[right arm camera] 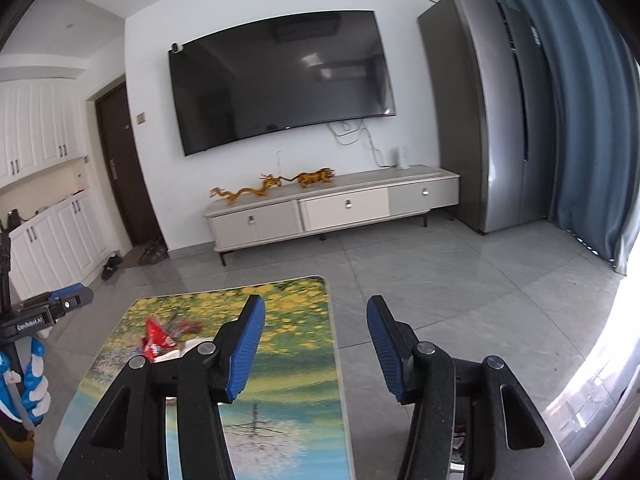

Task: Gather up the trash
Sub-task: 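Move both tools back to the table and grasp the white plastic bag with the left tool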

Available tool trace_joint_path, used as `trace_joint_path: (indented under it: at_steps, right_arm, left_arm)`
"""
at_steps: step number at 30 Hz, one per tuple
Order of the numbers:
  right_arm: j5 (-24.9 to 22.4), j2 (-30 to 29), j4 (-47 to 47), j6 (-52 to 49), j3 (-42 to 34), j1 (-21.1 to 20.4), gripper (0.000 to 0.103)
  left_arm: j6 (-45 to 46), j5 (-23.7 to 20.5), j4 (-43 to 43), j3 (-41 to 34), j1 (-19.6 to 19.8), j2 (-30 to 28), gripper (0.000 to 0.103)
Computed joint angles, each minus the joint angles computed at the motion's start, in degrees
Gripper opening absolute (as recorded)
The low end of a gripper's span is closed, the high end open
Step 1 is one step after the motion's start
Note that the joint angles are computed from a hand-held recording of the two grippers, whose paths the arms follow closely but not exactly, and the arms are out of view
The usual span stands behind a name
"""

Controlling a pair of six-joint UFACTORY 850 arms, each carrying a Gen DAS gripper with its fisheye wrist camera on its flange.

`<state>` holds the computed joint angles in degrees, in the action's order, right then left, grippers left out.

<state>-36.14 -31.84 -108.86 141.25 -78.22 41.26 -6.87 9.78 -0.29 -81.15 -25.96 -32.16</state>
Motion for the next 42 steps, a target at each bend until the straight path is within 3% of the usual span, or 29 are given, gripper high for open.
trace_joint_path:
  at_steps: [12,20,24,29,37,42]
  right_arm:
    - [2.3,-2.6,-8.1,5.0,-4.0,1.3,0.05]
    - [4.4,-3.5,-8.8,4.1,-4.8,1.7,0.051]
    - [5.0,-3.1,-7.7,2.0,-4.4,1.9,0.055]
    - [6.6,-4.2,-6.6,0.8,-5.1,2.3,0.061]
    - [16.6,-9.0,-3.9,-1.6,-9.9,1.0,0.062]
    - [23.0,-13.2,4.9,-10.8,-14.5,-0.1,0.062]
  left_arm:
    - [10.4,5.4,-11.1,10.9,1.9,8.1,0.056]
    - [-2.6,8.3,2.6,15.5,2.7,9.3,0.056]
    - [-7.3,11.1,8.4,18.4,2.8,9.3,0.07]
    - [-13.6,9.0,17.1,18.9,3.1,6.6,0.071]
    - [-28.6,5.0,33.6,16.0,3.8,0.8,0.071]
    - [-38.7,3.8,45.5,13.6,3.8,-1.9,0.071]
